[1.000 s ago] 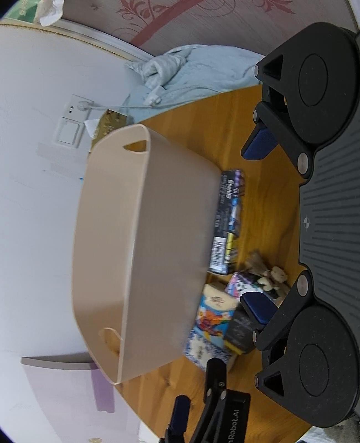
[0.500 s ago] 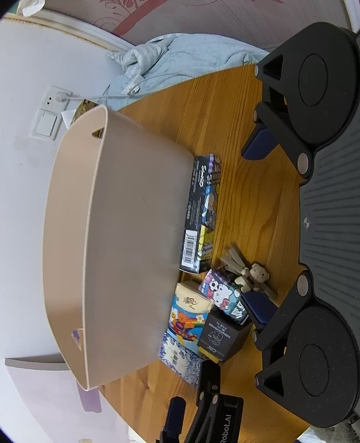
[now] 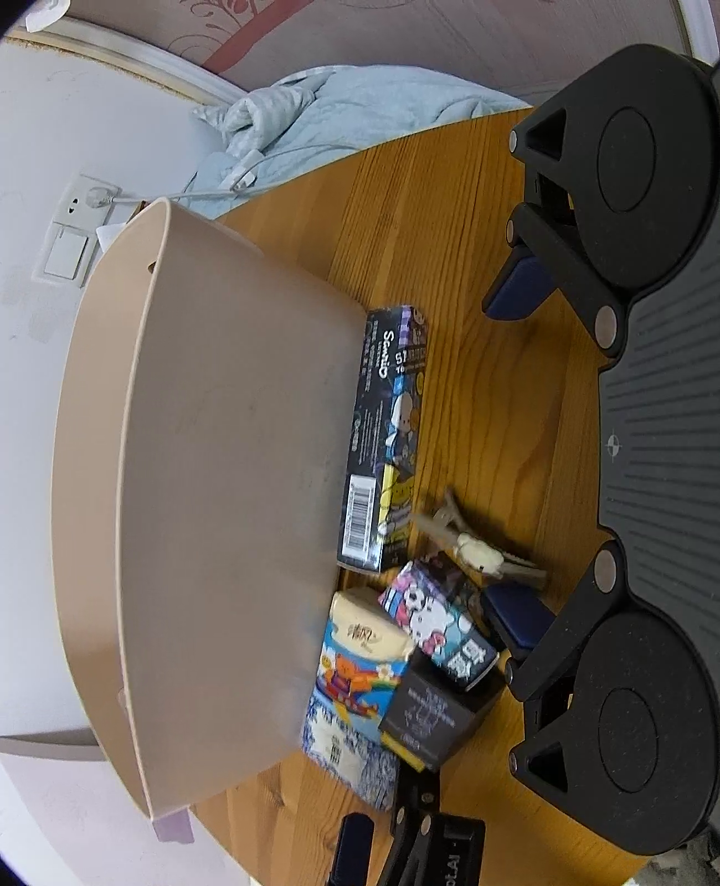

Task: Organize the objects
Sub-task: 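Grasp the blue-and-white tissue pack with the left tool while the right tool grasps the figurine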

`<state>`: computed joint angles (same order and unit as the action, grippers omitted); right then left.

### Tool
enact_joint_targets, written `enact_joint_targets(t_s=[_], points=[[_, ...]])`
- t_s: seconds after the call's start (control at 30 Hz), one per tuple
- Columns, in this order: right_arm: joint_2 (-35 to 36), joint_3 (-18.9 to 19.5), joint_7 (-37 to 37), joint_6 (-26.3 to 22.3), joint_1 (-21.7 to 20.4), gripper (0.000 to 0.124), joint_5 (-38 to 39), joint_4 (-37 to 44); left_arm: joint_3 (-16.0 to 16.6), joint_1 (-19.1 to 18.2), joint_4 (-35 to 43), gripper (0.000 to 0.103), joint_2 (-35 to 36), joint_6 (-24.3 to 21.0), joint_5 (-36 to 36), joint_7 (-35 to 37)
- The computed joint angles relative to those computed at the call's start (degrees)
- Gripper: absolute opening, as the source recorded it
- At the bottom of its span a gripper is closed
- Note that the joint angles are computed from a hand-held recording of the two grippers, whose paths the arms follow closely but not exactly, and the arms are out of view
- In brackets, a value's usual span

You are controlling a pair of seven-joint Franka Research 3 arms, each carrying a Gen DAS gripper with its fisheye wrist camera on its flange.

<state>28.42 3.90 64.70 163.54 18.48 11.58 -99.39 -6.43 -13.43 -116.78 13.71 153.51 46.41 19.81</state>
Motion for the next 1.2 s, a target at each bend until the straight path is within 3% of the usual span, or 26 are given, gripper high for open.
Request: enact_joint_targets(t_s=[0.17,0.47,0.53,0.73,0.9,1.2], points=[[0.0,1.1,-0.4,0.4,-0.9,0.103,2.0,-0.3,0.4,-0.1,0.3,0.081,0.6,0.4,0.6,-0.7],[-0.5,4.7,-5.4,2.6,-3.1,0.078,6.6,-1.7,1.1,-0.3,0.6,0.080,1.1,0.8,3.8,-2.6],[-0.9,5.3,-6.6,3.4,-3.5,0.071,7.7,-2.5,1.2,-0.4,0.3,0.075,0.9,1.4,4.7,-3.2],[-2.1,6.0,-9.2,3.6,-3.9,0.045,10.1,-4.0,1.1,-0.4,-0.5,0.050,0.3,2.7,6.1,-3.7],[-2.5,4.9,-9.4,3.7,-2.8,0.014,10.0,-4.3,1.2,-0.2,-1.5,0.048,-0.3,4.1,7.5,-5.7],[-2.5,4.8,-9.1,4.3,-2.9,0.011,10.2,-4.4,0.7,0.3,-2.7,0.048,-1.3,4.3,6.7,-6.2]])
